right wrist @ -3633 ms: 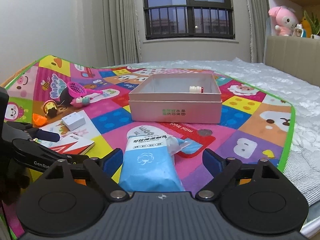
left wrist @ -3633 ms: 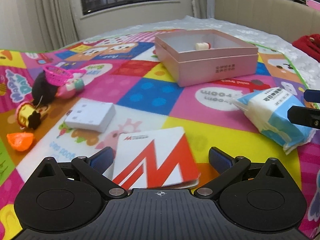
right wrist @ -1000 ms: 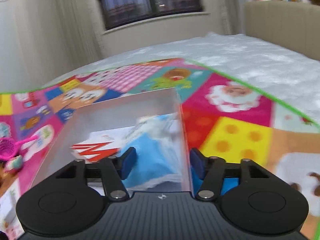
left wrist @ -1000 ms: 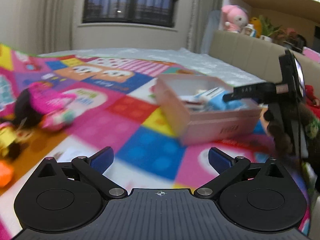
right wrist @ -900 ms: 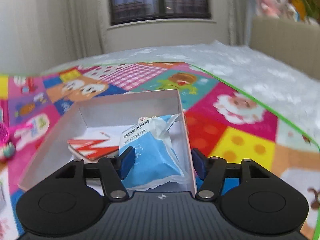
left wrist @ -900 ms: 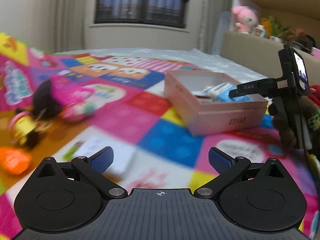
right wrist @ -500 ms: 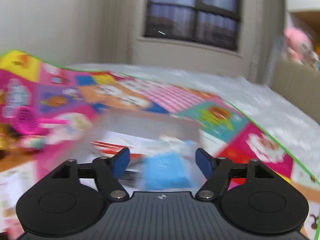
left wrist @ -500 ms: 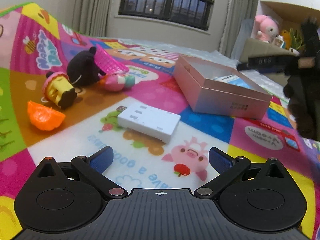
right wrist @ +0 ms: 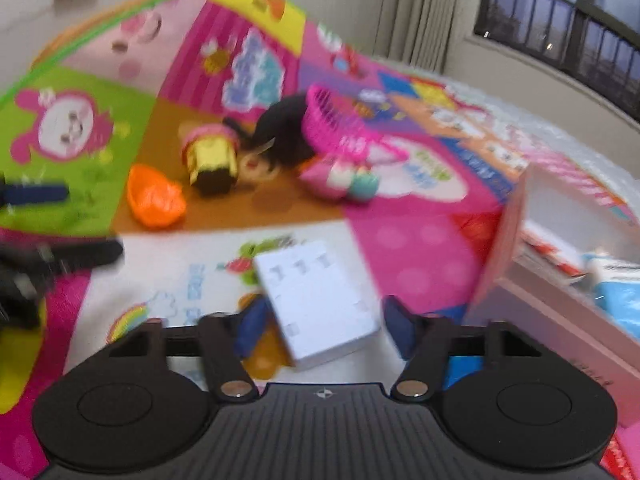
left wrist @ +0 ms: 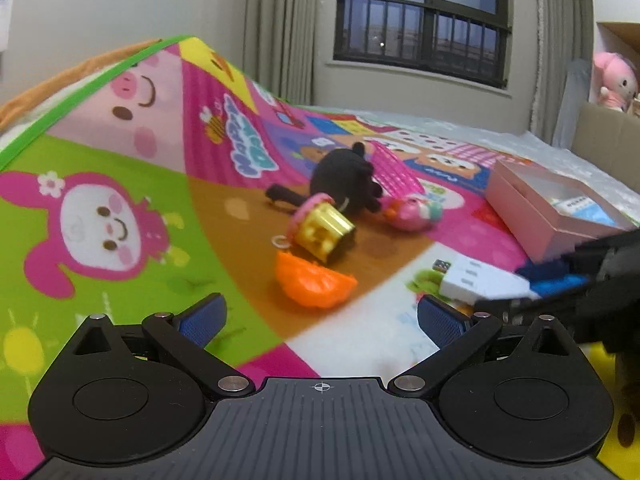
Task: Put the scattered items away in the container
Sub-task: 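Reach down and grasp the orange fruit-shaped toy with the left tool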
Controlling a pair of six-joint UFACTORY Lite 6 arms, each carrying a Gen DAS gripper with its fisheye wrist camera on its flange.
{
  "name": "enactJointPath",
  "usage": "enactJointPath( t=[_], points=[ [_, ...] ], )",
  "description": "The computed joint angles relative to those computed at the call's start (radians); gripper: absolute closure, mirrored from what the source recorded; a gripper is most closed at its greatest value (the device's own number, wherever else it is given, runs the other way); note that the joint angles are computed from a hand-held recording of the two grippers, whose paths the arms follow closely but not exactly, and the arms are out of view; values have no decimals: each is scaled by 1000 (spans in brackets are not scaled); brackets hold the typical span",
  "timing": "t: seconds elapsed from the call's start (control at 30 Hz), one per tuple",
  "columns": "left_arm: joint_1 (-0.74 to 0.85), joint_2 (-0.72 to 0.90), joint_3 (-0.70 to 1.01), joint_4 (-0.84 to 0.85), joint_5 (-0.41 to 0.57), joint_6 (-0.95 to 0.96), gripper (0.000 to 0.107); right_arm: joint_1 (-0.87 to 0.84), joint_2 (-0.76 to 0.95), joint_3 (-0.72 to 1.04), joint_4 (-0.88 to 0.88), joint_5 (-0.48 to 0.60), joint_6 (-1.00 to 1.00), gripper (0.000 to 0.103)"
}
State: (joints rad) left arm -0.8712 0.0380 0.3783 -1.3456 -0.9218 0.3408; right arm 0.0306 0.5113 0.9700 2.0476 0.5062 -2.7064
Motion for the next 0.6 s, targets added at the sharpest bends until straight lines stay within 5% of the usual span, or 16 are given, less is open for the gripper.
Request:
enactJointPath(
  t=[0.1,0.27,0.37,0.47,0.6],
  points=[
    [121,-12,8,115,67,10,4,-26,-42,-60,20,30,-30,51],
    [298,143,136,319,152,-28,4,-222,-184,-178,-322,105,132,52],
    [323,237,222,297,187,17,4,-372,-203,-197,-475,148,125,52],
    [300,271,255,246,166,64,4,-487,-193,-214,-400,161,-47,31],
    [276,286,283,158,136,119,7,-567,-141,-210,-214,175,-200,21]
  ],
)
